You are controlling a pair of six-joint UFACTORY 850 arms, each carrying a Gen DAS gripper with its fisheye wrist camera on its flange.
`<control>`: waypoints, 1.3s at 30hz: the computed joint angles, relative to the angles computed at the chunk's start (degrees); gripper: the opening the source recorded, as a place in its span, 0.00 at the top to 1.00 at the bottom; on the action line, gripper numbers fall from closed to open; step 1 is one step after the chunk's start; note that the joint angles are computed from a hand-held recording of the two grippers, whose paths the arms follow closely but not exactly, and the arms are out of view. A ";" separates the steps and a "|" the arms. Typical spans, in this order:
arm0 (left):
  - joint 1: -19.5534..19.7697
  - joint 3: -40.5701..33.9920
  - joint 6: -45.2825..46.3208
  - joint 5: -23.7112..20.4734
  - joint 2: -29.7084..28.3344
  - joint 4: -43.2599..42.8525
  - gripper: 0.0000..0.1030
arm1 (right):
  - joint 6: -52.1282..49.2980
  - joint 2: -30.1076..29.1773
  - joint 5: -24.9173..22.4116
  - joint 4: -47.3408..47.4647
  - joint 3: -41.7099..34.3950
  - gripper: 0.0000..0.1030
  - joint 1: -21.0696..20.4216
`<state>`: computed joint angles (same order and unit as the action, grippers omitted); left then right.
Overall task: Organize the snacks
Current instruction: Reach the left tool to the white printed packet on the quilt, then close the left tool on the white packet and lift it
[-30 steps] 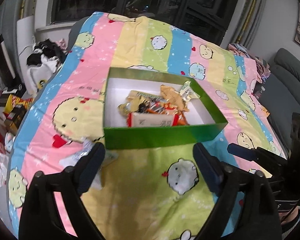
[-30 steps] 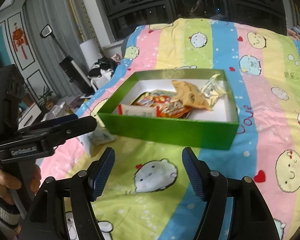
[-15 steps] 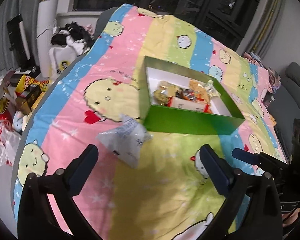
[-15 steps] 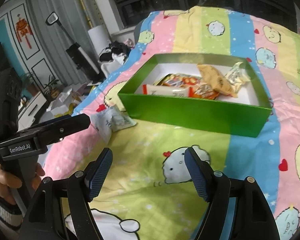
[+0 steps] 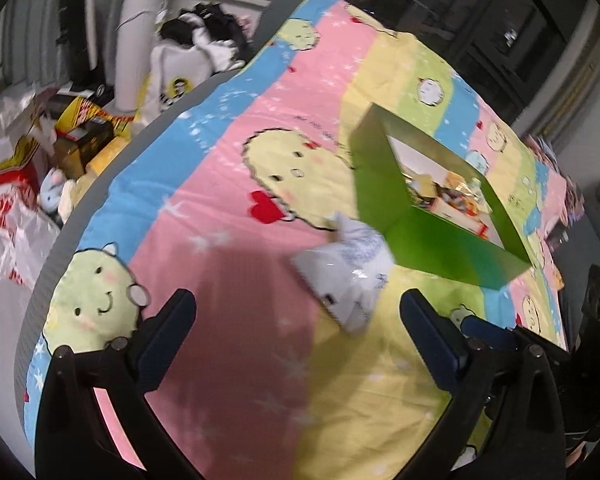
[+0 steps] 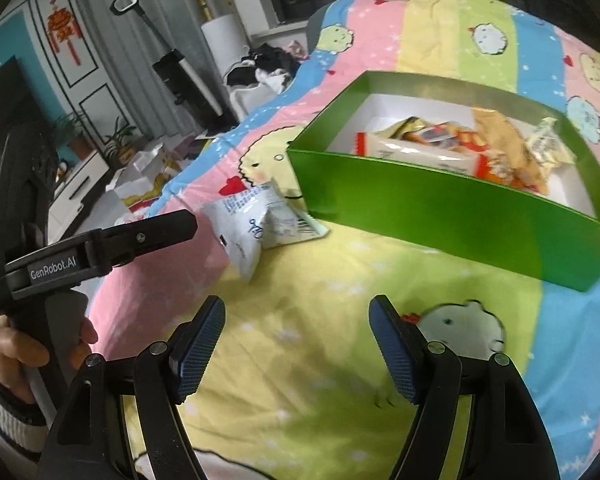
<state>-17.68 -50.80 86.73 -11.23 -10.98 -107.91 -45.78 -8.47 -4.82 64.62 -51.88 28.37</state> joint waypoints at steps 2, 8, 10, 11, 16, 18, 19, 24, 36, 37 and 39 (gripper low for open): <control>0.83 0.00 0.11 -0.70 -0.56 -0.25 0.01 | -3.79 -1.49 -0.90 3.82 -1.00 0.27 -0.05; 1.97 -1.14 4.45 -6.98 -2.64 -3.45 0.01 | -10.24 -4.55 -2.36 10.33 -3.32 0.27 0.06; 1.79 -2.16 5.28 -8.37 -3.56 -3.45 0.01 | -13.09 -5.40 -2.89 13.19 -4.08 0.27 -0.09; 1.60 -2.84 6.11 -8.70 -4.06 -3.61 0.01 | -14.14 -5.73 -3.26 14.24 -4.39 0.27 -0.18; 1.34 -6.42 6.30 -9.88 -6.38 -0.89 0.01 | -17.30 -7.66 -4.50 17.89 -6.12 0.27 -0.50; 1.68 -8.14 3.29 -12.01 -7.60 2.99 0.02 | -19.50 -8.33 -5.13 20.19 -6.69 0.27 -0.51; 1.71 -9.13 0.25 -12.69 -8.33 6.66 0.03 | -19.91 -8.73 -5.46 20.67 -7.04 0.27 -0.52; 1.40 -11.13 -7.47 -14.66 -10.23 16.86 0.36 | -22.81 -9.90 -6.62 22.49 -8.15 0.27 -0.52; 1.57 -9.66 -8.67 -18.42 -9.91 15.96 0.58 | -29.44 -10.91 -12.39 27.57 -8.32 0.54 -2.00; 1.47 -9.52 -8.37 -18.12 -9.80 15.60 0.58 | -27.95 -11.38 -12.00 25.77 -8.86 0.58 -1.80; 1.32 -8.98 -7.58 -17.66 -9.47 14.51 0.59 | -25.72 -11.71 -10.60 23.10 -9.26 0.62 -1.28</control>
<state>-16.36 -59.78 79.15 -28.90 -20.45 -93.40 -71.50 -20.17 -15.42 87.72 -61.15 27.09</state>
